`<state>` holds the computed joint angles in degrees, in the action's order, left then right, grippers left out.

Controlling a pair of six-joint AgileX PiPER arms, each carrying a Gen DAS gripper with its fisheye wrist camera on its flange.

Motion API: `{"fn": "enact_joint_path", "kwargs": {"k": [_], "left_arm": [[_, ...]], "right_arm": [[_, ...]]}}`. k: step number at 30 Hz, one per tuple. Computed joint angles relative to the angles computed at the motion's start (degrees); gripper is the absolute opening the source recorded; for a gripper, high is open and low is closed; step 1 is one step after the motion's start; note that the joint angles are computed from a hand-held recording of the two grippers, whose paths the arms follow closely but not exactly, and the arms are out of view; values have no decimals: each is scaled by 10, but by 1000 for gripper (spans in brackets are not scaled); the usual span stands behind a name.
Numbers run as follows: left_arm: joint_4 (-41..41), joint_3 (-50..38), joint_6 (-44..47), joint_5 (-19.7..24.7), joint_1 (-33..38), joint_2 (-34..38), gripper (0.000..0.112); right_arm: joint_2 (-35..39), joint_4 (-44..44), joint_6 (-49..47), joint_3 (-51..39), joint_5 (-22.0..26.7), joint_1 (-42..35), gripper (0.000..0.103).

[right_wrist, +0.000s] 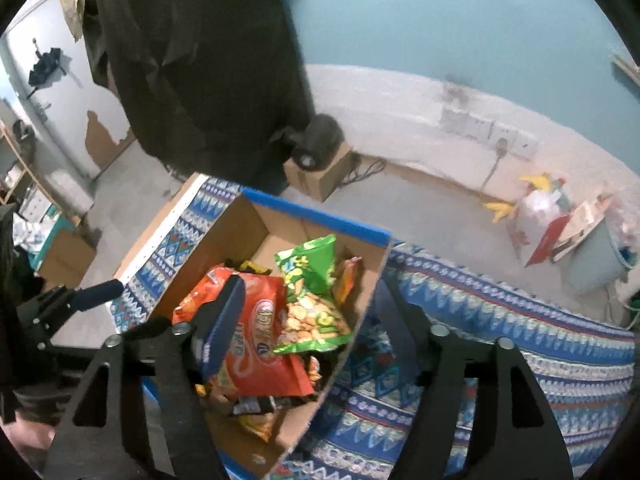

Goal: Organize snacks

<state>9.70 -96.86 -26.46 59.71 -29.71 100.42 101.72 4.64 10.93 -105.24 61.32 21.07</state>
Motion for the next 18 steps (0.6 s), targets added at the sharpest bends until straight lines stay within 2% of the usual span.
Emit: {"fn": "enact_joint_path", "kwargs": {"k": [4,10,12,18], "left_arm": [[25,0,-10,0,-20,-10,83],[113,-9,-53,8,-70,-18,91],[130,-13,-61,11,-81,-18,98],[160,-22,-76,13,-105,-17,102]], "right_arm": [[-43,-35,13,31,-5,5,76],[-87,-83,19,55,-12,15,77],[-103,-91,19,71,-19,18,78],[-141,-91,17,115,-36,1,78]]}}
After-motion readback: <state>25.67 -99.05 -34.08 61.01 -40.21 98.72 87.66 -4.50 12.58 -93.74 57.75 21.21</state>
